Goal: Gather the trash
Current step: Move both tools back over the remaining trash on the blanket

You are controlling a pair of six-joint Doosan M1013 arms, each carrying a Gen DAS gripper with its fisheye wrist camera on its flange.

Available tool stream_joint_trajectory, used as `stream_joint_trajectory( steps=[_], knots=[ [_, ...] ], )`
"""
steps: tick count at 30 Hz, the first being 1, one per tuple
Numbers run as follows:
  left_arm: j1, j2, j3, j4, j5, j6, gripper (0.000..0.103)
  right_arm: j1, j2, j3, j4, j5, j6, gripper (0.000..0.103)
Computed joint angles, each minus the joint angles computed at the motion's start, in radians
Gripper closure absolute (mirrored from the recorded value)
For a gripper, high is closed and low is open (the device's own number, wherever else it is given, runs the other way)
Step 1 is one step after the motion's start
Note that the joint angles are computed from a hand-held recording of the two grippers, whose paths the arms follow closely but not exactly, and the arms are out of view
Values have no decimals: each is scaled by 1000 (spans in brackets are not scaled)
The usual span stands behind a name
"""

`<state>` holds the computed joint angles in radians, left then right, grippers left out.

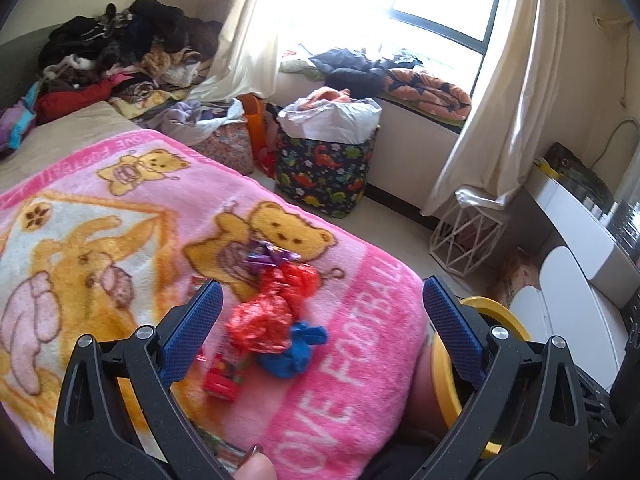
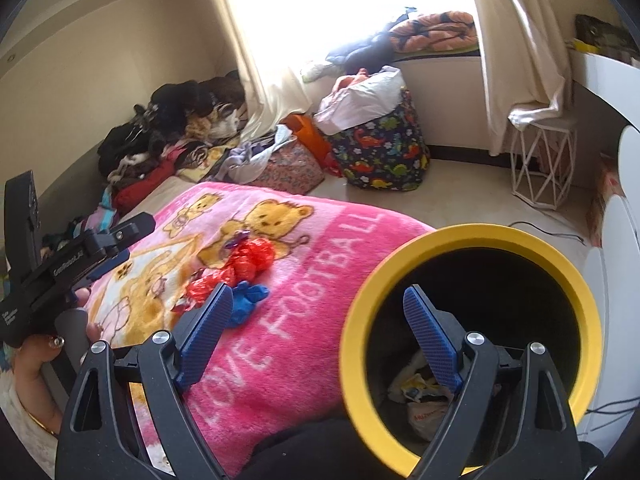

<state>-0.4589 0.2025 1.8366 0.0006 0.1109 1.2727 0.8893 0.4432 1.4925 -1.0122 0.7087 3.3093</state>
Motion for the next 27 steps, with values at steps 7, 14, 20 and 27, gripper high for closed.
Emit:
stream_joint_trajectory(
  steps=[7,14,20,27],
  knots=[
    [42,-2,6,204,12,-242,11,-6,43,-65,65,-26,-123,19],
    [77,0,10,310,30,-383,11,-9,85,-128,130,-39,-232,18],
    [100,11,7,356,60,-438,11,-13,125,-186,174,-61,-336,19],
    [129,34,-1,124,95,-233,13,-28,182,-259,290,-52,-472,19]
  ],
)
